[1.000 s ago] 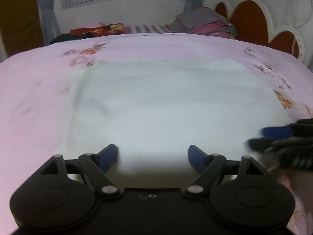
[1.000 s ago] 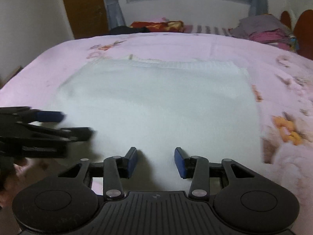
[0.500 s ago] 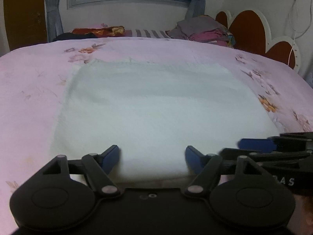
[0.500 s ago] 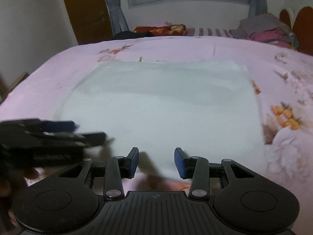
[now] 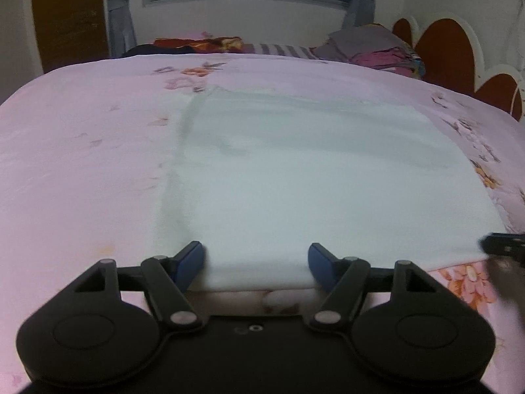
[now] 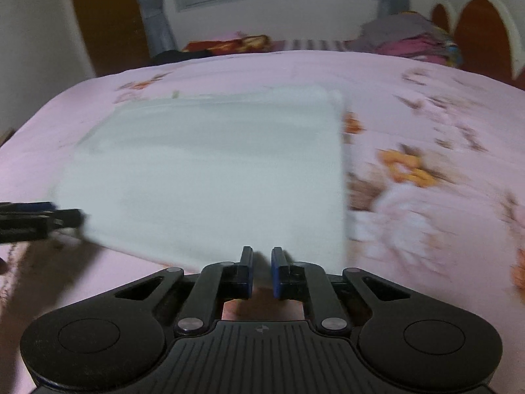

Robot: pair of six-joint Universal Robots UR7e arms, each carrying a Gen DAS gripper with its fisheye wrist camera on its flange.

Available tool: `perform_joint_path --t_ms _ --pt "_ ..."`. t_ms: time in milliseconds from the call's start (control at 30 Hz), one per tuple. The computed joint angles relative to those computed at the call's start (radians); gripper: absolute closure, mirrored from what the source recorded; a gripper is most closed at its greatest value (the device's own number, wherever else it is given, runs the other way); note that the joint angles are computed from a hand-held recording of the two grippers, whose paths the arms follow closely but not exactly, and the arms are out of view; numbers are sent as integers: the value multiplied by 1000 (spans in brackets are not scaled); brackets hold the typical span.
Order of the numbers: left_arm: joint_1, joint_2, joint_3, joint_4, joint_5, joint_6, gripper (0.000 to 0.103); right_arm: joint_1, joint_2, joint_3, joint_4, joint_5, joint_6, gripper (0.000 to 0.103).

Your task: Fold small clothes

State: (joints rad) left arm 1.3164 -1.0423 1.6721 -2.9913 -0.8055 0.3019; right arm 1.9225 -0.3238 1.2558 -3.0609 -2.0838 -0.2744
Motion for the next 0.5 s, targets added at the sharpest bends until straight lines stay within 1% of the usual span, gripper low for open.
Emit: perform_joint_path --t_ms 67,133,200,233,333,367,433,500 --pt "2 -5 7 -10 12 7 33 -6 -37 59 -27 -19 5 92" --pt "4 -9 12 -8 18 14 33 -12 -60 95 -42 -18 18 92" --pt "1 -10 12 -1 26 12 33 -11 -66 111 -56 -22 14 92" --pt "-3 -13 8 13 32 -4 36 -8 -63 108 -58 -29 13 92" --pt "-7 -16 7 14 32 -5 36 5 -55 105 -109 -32 3 92" --pt "-5 -17 6 27 34 -11 36 6 -51 99 -106 -39 3 92" --pt "0 -14 2 35 34 -10 35 4 -43 75 -47 -65 20 92" --pt "2 -13 2 31 33 1 34 2 -37 72 -48 -65 11 92"
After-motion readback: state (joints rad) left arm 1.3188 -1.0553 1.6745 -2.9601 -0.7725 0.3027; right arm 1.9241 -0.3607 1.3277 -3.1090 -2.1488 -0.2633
